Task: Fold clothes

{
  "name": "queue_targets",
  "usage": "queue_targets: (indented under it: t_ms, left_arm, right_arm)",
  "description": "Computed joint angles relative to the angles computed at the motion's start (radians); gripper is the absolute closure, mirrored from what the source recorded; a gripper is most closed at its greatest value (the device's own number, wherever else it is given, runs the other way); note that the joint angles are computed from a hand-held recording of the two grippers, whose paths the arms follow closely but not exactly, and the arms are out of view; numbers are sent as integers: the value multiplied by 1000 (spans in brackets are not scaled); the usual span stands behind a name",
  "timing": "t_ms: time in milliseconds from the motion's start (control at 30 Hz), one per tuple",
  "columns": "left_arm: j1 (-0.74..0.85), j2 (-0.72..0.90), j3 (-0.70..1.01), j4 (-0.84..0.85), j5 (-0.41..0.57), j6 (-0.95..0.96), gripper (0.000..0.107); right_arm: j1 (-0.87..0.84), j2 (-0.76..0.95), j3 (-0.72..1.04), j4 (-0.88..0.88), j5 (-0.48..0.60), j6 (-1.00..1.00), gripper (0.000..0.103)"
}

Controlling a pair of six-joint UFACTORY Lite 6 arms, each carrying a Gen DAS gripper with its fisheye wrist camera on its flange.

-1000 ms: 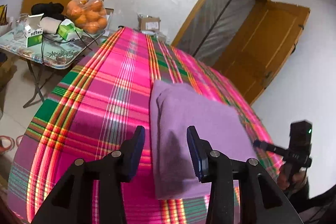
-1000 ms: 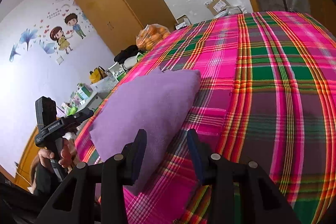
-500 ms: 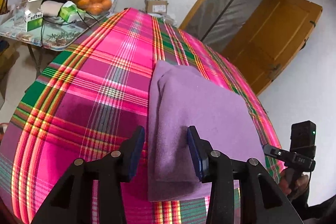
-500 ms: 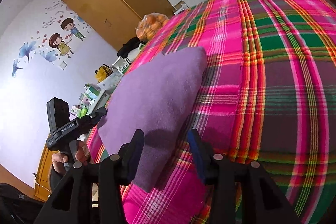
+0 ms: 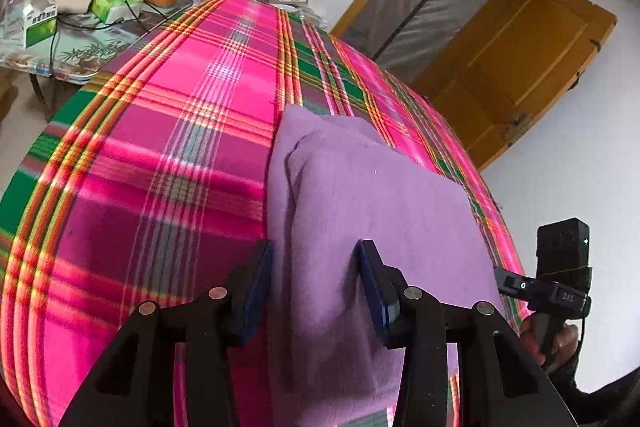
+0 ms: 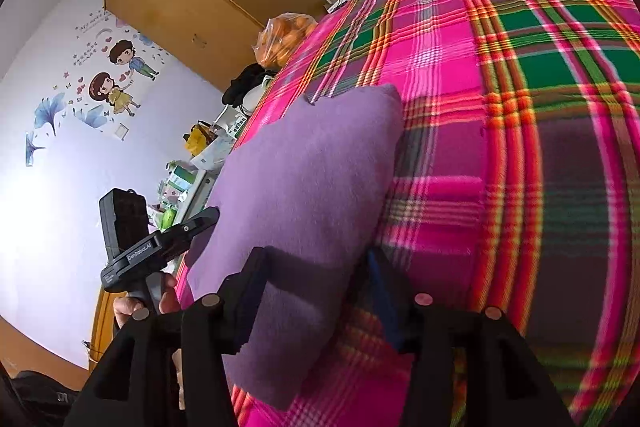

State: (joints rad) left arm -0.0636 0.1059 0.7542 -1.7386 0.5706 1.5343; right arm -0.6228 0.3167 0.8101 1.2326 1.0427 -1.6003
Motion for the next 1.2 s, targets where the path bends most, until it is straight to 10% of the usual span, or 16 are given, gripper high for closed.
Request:
queue_targets:
  t_ms: [500, 1200]
  left_arm:
    - [96, 13, -32, 65, 189, -38, 62]
    - [41, 58, 138, 40, 194, -56, 77]
  right_arm:
    - [46, 28, 35, -36, 12, 47, 51]
    - [100, -63, 87, 4, 7, 34, 75]
